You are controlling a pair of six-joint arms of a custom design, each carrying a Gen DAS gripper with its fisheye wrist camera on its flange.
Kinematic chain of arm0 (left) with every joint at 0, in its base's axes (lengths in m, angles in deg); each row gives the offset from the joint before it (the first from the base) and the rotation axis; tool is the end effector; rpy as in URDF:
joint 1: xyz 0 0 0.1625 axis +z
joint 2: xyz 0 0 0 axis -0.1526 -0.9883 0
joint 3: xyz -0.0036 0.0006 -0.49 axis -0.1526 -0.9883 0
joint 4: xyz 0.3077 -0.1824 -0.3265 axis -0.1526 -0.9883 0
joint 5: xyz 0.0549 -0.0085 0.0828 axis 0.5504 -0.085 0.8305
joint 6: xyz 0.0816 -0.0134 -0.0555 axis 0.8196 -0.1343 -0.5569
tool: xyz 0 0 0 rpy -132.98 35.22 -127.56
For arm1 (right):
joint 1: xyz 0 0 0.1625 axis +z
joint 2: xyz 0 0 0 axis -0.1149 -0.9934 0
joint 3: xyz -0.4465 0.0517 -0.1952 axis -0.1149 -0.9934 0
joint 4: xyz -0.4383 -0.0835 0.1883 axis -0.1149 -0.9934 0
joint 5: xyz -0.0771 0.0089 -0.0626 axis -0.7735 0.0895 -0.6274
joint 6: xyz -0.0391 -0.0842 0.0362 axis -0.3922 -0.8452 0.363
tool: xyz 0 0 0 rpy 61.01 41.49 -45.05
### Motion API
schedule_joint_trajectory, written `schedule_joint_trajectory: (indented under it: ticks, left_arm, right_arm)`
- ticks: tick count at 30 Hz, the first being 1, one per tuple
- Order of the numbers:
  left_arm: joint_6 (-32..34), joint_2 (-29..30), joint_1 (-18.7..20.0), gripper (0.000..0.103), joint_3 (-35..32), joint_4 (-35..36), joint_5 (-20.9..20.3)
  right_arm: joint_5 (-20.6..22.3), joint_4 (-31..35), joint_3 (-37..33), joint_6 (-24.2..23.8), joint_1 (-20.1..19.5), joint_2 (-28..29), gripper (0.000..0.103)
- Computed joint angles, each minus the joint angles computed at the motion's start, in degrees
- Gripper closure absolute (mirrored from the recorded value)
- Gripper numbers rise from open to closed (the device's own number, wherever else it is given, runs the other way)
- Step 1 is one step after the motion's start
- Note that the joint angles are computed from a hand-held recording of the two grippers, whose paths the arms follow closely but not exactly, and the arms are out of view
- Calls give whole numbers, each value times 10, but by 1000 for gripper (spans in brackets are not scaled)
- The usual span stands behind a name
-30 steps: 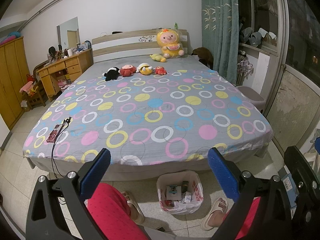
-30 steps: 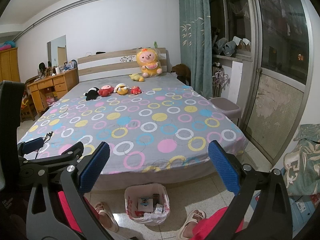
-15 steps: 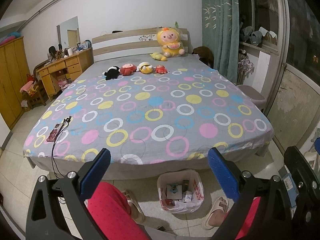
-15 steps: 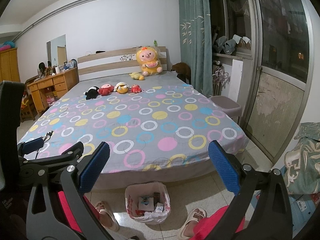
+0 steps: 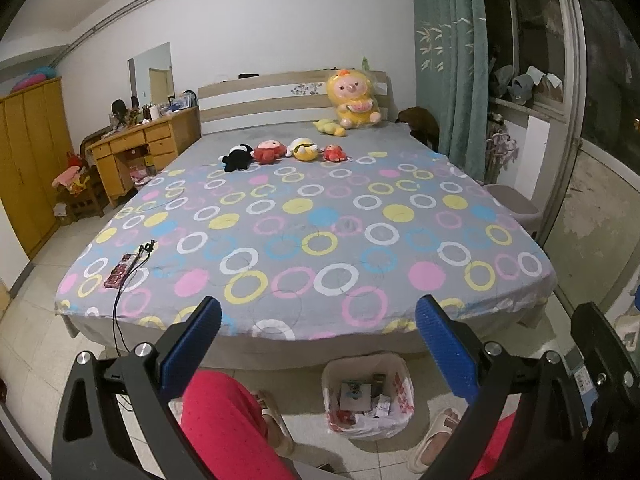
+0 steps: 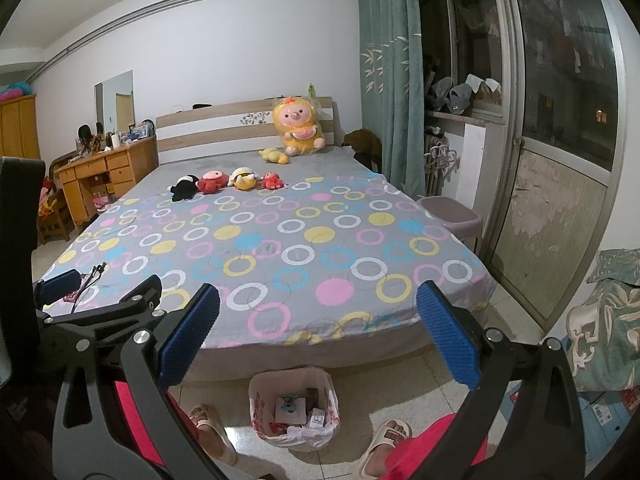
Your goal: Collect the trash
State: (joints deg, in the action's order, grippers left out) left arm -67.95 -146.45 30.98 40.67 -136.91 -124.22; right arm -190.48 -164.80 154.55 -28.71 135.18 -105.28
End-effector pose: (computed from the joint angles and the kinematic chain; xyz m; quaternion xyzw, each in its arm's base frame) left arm -0.6387 -0.4931 0.2973 0.3075 0.8294 -0.3673 0.2874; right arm 0.3680 -0.4001 0.5379 0.0290 -0.7304 0.5462 0.4090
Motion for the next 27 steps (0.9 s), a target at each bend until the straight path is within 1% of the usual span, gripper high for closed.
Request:
schedule_joint_trajectory:
  ticks: [6,8,14,18,27]
  left_arm:
    - [-7,-1,4,8,-8,17,-20]
    - [-8,-1,3,8,-6,13,-19]
    - [-16,-1,3,8,-9,24,-16]
    - [-18,-2,3,8,-10,29,-17]
    - [-21,-4,2,8,-7,31,-14]
  right_arm:
    - [2,7,-1,5,-1,0,7]
    - [0,0,-1,0,-1,1,7]
    - [2,4,2,5,0,-1,7]
    - [-1,-6,-3,-8,0,5,7]
    - [-1,-7,-3,-7,1,7,7]
